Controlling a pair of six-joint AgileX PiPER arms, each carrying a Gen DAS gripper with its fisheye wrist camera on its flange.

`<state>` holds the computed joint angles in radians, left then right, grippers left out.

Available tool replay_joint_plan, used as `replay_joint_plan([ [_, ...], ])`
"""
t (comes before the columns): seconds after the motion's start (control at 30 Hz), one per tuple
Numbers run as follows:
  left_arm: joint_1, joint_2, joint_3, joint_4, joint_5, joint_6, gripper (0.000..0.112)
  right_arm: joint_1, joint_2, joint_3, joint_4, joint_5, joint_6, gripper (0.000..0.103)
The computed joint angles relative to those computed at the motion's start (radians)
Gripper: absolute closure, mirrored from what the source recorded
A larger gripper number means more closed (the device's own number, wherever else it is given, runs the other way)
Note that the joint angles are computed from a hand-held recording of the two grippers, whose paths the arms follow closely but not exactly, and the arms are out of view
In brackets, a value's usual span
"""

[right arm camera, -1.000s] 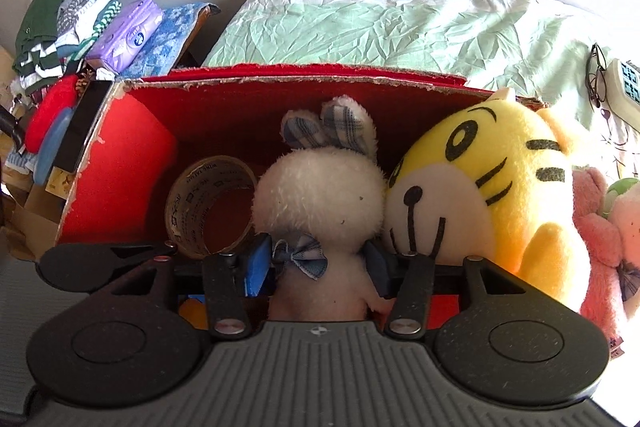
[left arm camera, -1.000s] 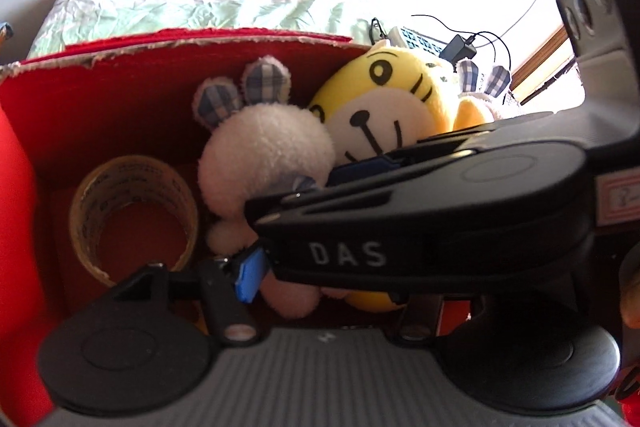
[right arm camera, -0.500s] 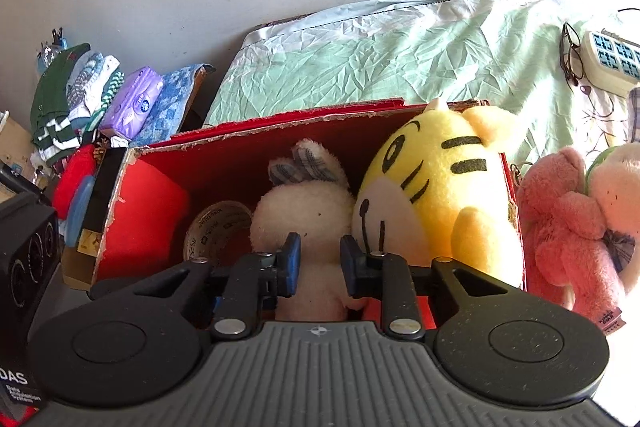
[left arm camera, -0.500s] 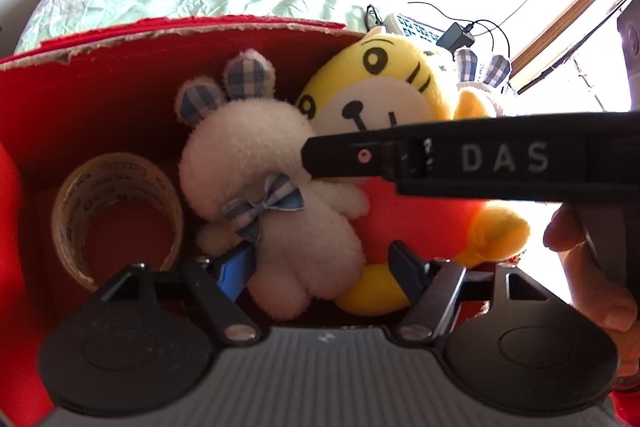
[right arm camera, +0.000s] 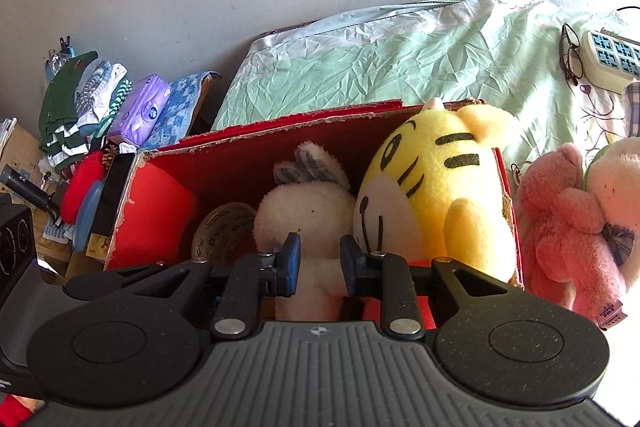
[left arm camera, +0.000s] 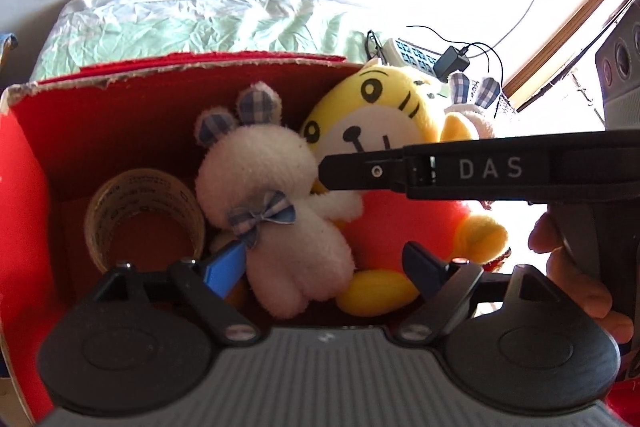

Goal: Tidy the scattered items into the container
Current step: 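Open the left gripper and withdraw both grippers from the bunny in the box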

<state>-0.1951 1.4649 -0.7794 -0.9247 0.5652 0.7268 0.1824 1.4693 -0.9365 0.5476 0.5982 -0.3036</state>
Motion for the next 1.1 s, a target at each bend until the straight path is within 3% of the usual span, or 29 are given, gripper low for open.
replay_joint_plan([
  [0.23,-0.074,-0.01,-0.005,0.127,-0.094,-0.188,0.027,-0.006,-0.047,0.056,-0.018,-0.034,0.022,0.081],
  [0.63,-0.249,-0.032,-0.023,0.818,-0.143,-0.934,0.026,-0.012,-0.096,0.146,0.003,-0.093,0.026,0.085],
  [0.9,-0.304,-0.023,-0.037,1.02,-0.112,-1.193,0.025,-0.043,-0.097,0.161,0.064,-0.09,-0.015,0.087],
  [1.1,-0.311,-0.025,-0.039,1.05,-0.105,-1.231,0.022,-0.018,-0.097,0.16,0.01,-0.106,0.037,0.088],
])
